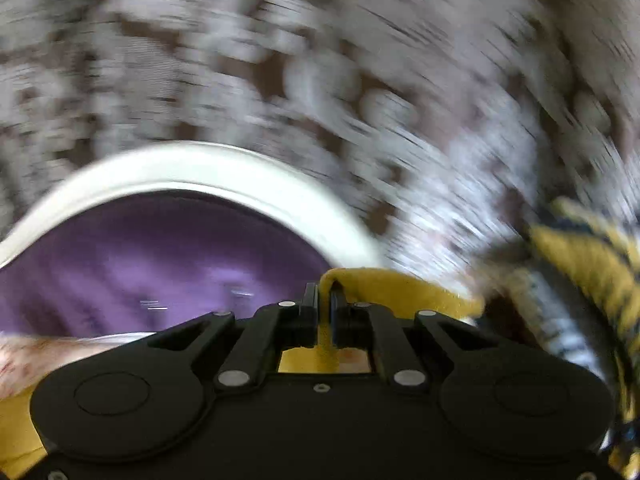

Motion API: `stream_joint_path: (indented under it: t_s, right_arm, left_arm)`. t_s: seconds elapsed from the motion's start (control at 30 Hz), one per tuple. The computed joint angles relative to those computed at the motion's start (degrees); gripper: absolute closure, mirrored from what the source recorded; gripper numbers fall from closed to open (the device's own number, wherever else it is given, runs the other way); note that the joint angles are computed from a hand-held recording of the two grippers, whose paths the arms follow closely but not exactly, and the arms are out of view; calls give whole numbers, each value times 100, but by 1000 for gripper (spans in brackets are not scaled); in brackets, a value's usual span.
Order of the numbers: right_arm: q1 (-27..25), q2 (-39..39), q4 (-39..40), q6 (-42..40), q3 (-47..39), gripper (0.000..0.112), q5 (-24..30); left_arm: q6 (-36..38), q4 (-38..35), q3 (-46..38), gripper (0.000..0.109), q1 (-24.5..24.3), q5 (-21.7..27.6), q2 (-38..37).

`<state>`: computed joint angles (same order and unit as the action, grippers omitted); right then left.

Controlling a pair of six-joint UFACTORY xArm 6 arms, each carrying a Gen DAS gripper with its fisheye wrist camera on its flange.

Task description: Fold small clothes

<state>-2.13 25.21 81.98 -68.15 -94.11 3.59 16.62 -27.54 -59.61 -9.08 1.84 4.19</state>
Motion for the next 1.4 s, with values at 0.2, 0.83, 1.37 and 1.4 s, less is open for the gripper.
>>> stream_joint_path:
  t_s: [0.2, 0.83, 1.37, 1.4]
  right_arm:
    - [819, -1096, 324, -1309, 757, 100, 706]
    - [3071, -1946, -111, -2216, 2954, 55, 384]
    - [2471, -1318, -352, -165, 2165, 48, 1428]
    - [2517, -1258, -222, -290, 2090, 47, 1384]
  left_arm:
    - [707, -623, 585, 14, 212, 354, -811]
    - [1532, -1680, 1369, 14, 879, 1262, -1862]
    - [1023, -1356, 1824, 14, 696, 1225, -2529]
    - [930, -1248, 1912, 14, 763, 1246, -2641]
